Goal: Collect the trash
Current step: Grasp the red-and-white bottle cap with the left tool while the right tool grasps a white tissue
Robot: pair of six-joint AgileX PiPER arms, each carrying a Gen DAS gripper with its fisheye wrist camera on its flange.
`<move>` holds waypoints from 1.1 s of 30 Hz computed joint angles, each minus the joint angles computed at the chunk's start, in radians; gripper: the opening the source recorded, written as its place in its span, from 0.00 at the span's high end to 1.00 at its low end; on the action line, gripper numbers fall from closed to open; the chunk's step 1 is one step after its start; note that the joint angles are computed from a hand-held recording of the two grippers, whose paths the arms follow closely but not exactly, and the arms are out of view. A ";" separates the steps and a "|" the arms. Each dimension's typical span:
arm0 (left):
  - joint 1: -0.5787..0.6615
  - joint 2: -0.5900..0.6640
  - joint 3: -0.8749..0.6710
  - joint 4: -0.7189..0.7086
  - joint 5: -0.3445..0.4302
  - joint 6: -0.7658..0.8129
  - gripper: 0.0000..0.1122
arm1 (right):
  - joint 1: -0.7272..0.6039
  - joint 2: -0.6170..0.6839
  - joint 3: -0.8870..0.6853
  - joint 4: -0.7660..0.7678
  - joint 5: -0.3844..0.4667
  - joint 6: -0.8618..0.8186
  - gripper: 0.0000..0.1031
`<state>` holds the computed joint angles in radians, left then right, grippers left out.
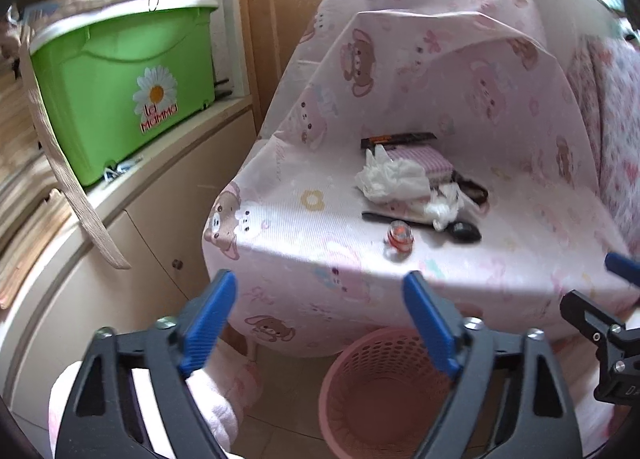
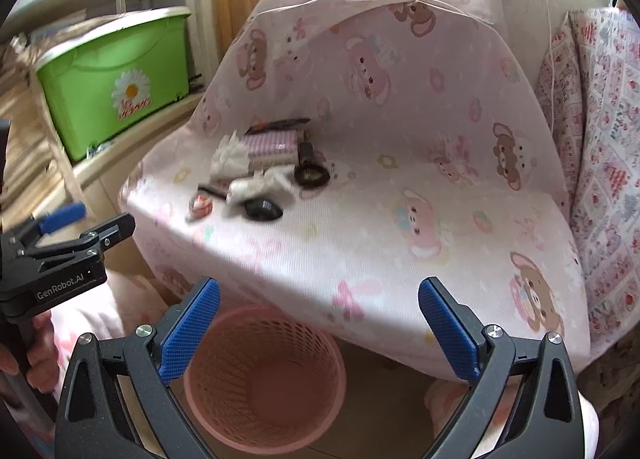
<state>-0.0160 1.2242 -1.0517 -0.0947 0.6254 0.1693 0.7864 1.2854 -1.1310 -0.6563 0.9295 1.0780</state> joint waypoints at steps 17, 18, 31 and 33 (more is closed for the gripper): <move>-0.049 0.341 -0.346 -0.215 0.266 0.184 0.84 | -0.369 0.283 -0.279 0.624 -0.220 -0.615 0.63; -0.049 0.344 -0.344 -0.205 0.261 0.180 0.84 | -0.376 0.301 -0.291 0.647 -0.224 -0.636 0.66; -0.011 0.341 -0.284 -0.350 0.202 0.350 0.90 | -0.399 0.452 -0.403 0.758 -0.240 -0.699 0.72; 0.000 0.324 -0.269 -0.381 0.193 0.376 0.90 | -0.404 0.452 -0.388 0.797 -0.255 -0.739 0.89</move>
<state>-0.0165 1.5487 -1.3206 -0.4756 0.8185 0.5451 0.3824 1.7378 -1.5190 0.1406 0.6744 0.3388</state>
